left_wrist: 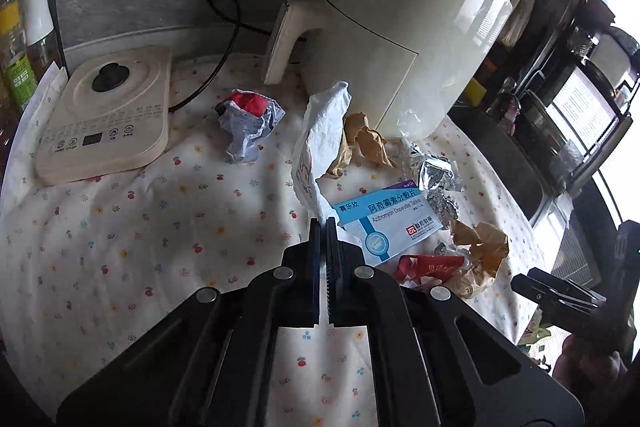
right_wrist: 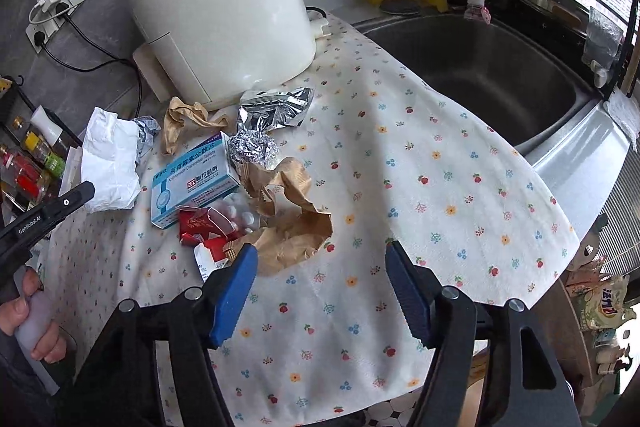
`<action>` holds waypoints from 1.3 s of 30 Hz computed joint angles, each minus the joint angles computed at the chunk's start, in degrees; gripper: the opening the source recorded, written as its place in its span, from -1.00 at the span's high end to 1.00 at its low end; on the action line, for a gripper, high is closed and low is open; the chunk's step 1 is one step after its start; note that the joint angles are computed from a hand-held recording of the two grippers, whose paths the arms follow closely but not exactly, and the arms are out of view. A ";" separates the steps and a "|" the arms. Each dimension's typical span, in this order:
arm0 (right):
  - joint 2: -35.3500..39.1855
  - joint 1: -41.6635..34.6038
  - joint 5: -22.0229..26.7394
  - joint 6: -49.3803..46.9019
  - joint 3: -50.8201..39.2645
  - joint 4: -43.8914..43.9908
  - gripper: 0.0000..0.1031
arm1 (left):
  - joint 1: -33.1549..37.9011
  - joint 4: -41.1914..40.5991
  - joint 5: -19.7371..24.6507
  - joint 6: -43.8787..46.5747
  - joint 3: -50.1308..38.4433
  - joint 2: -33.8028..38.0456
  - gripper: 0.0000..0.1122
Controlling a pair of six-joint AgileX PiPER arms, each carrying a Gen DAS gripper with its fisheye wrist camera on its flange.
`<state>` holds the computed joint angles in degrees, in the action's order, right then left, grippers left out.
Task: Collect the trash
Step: 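Grasp white tissue with the left tool while the right tool grasps brown paper, then carry tissue and brown paper to the bucket and release both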
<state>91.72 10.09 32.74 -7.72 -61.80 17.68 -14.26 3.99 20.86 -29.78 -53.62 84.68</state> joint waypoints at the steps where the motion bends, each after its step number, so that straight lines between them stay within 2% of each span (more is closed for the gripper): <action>1: 1.06 0.33 -0.02 0.08 -0.80 -0.22 -0.23 | 0.44 0.77 0.15 -0.94 0.99 -0.99 0.94; 5: 5.24 0.98 -0.03 -0.26 -3.93 -1.01 -0.21 | 1.66 4.35 1.10 -5.41 4.88 -5.05 0.94; 7: 7.62 1.32 0.30 -0.06 -5.46 -2.06 -0.11 | 2.02 6.26 1.70 -7.91 6.65 -6.99 0.94; 8: 9.14 1.34 0.90 -0.48 -6.47 -1.85 0.12 | 2.18 6.78 2.00 -8.74 7.40 -7.91 0.94; 9: 10.05 1.17 1.62 -1.38 -7.00 -1.13 0.46 | 2.15 7.59 2.35 -9.88 8.09 -8.80 0.94; 10: 10.01 1.20 1.23 -1.49 -6.74 -1.31 0.51 | 2.14 8.14 2.66 -10.59 8.63 -9.57 0.94; 12: 9.07 1.11 0.86 -2.53 -5.79 -1.18 0.90 | 0.91 10.87 3.65 -14.00 9.26 -10.86 0.94; 16: 5.34 -0.84 0.96 -7.35 -2.33 3.07 0.94 | -3.44 17.08 5.85 -22.27 9.85 -12.91 0.94; 21: -0.93 -5.15 1.96 -14.63 3.09 8.08 0.95 | -12.43 26.59 9.54 -35.62 9.22 -13.97 0.94; 26: -7.59 -12.76 5.41 -23.31 7.77 13.52 0.95 | -22.80 34.02 13.68 -47.53 7.01 -12.44 0.94; 29: -11.71 -20.03 8.60 -29.38 10.75 16.18 0.95 | -28.90 37.09 15.73 -52.79 4.57 -9.84 0.94; 33: -15.21 -33.30 14.97 -38.89 13.22 19.19 0.95 | -36.54 39.25 18.23 -57.60 -0.53 -4.76 0.94; 39: -14.93 -54.20 23.13 -52.29 13.30 20.99 0.95 | -45.60 39.21 20.66 -58.90 -10.96 4.94 0.94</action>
